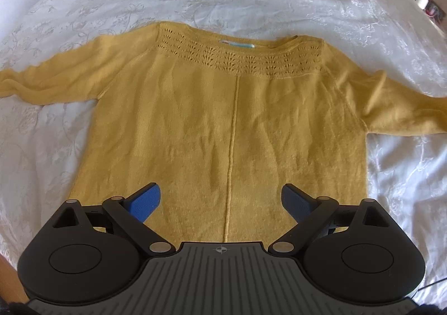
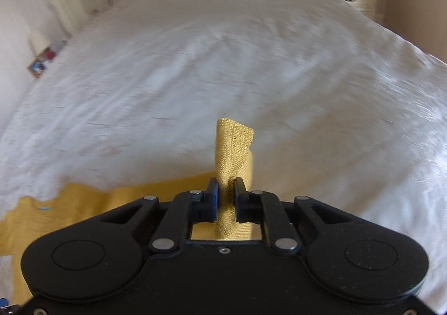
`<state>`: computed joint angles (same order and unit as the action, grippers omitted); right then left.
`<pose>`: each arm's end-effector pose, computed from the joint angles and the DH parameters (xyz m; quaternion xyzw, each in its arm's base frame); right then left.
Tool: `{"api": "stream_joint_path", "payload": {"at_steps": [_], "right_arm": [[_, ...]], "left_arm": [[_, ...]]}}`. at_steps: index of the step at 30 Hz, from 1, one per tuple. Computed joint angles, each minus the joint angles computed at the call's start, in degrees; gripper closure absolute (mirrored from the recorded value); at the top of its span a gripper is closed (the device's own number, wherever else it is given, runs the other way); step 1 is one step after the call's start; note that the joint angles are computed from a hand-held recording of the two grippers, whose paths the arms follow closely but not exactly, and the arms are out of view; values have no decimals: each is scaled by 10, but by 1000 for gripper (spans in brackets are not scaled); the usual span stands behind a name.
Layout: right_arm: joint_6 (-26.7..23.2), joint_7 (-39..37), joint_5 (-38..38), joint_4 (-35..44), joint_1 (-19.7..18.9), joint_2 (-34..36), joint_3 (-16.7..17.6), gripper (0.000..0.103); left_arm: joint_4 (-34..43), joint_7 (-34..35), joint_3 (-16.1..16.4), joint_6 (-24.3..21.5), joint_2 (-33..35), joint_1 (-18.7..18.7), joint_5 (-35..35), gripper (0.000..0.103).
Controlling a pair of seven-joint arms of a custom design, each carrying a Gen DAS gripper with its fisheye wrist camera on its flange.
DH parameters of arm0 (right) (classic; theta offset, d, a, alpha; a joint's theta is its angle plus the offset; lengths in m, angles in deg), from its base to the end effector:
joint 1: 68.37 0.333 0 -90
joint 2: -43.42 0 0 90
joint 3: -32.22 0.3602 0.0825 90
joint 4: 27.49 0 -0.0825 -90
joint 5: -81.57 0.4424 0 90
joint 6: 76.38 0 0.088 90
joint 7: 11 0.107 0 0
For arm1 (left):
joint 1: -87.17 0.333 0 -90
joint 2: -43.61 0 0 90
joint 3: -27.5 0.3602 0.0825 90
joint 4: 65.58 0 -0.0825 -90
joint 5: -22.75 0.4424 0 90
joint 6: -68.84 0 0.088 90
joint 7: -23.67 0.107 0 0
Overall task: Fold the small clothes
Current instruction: 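Carry the sleeve with the right gripper across the sweater body and release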
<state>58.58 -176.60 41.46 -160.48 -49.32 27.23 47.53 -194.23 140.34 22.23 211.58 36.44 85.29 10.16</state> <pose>0.4393 0.2981 0.4998 -0.3589 0.8695 -0.2282 0.2513 0.5736 -0.0720 0.4718 -0.5245 0.8280 -0.1677 0.1063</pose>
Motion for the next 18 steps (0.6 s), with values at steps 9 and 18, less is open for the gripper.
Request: {"api": "stream_joint_path", "payload": {"at_steps": [9, 18], "right_arm": [[48, 59, -114, 235, 56, 202, 2, 83], [63, 5, -71, 502, 143, 446, -32, 82]], "left_arm": [[62, 118, 17, -26, 62, 26, -79, 9], [123, 225, 26, -25, 122, 90, -94, 8]]}}
